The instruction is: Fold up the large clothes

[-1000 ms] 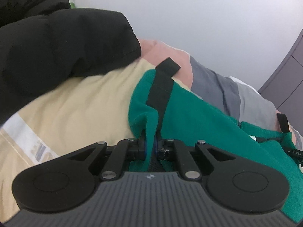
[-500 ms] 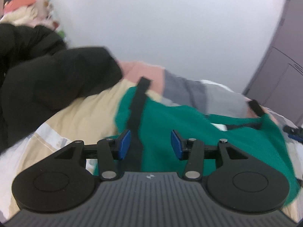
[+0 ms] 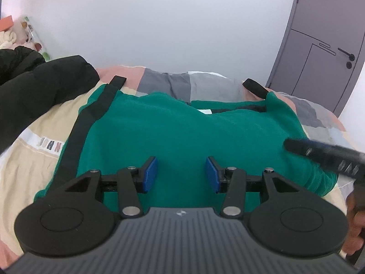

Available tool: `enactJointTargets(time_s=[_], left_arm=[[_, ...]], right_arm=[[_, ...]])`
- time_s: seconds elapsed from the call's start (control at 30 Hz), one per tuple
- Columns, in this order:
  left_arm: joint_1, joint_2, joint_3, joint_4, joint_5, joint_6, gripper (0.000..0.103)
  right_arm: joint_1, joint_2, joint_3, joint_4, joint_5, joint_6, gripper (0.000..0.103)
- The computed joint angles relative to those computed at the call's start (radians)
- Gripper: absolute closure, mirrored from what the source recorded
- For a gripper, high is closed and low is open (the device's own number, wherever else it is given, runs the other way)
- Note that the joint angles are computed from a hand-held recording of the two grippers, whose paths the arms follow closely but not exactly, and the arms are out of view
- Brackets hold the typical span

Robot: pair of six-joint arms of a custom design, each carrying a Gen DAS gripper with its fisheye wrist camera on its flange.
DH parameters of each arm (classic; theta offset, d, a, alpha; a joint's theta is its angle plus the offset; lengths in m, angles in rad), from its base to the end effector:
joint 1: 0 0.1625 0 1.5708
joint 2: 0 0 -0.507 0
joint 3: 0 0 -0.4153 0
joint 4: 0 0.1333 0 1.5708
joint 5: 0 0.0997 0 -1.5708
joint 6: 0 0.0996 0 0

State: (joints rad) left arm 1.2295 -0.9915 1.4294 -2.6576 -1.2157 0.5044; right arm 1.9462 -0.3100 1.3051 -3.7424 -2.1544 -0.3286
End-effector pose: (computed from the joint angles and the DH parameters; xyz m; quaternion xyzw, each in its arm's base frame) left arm -0.1060 -0.8002 0.3965 0.3315 0.8739 -0.2991 0.1924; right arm 0.3751 -0.7378 0.0289 0.1249 -0.8029 0.5369 0.2268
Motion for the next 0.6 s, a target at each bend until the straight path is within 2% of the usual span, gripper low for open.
enactJointTargets(time_s=[0.13, 0.27, 0.43, 0.6], left_arm=[[0.011, 0.010, 0.007, -0.002, -0.004, -0.012, 0.050], [0.024, 0.020, 0.003, 0.039, 0.013, -0.042, 0.050], [0.029, 0.030, 0.015, 0.024, 0.032, -0.042, 0.050], [0.027, -0.012, 0.033, 0.040, -0.010, -0.128, 0.049]], right_arm=[[-0.007, 0.024, -0.017, 0.000, -0.019, -0.040, 0.044], [-0.031, 0.015, 0.014, 0.027, 0.013, 0.041, 0.044], [-0.034, 0.045, -0.002, 0.007, -0.002, 0.008, 0.044], [-0.022, 0.026, 0.040, -0.034, 0.000, 0.042, 0.044]])
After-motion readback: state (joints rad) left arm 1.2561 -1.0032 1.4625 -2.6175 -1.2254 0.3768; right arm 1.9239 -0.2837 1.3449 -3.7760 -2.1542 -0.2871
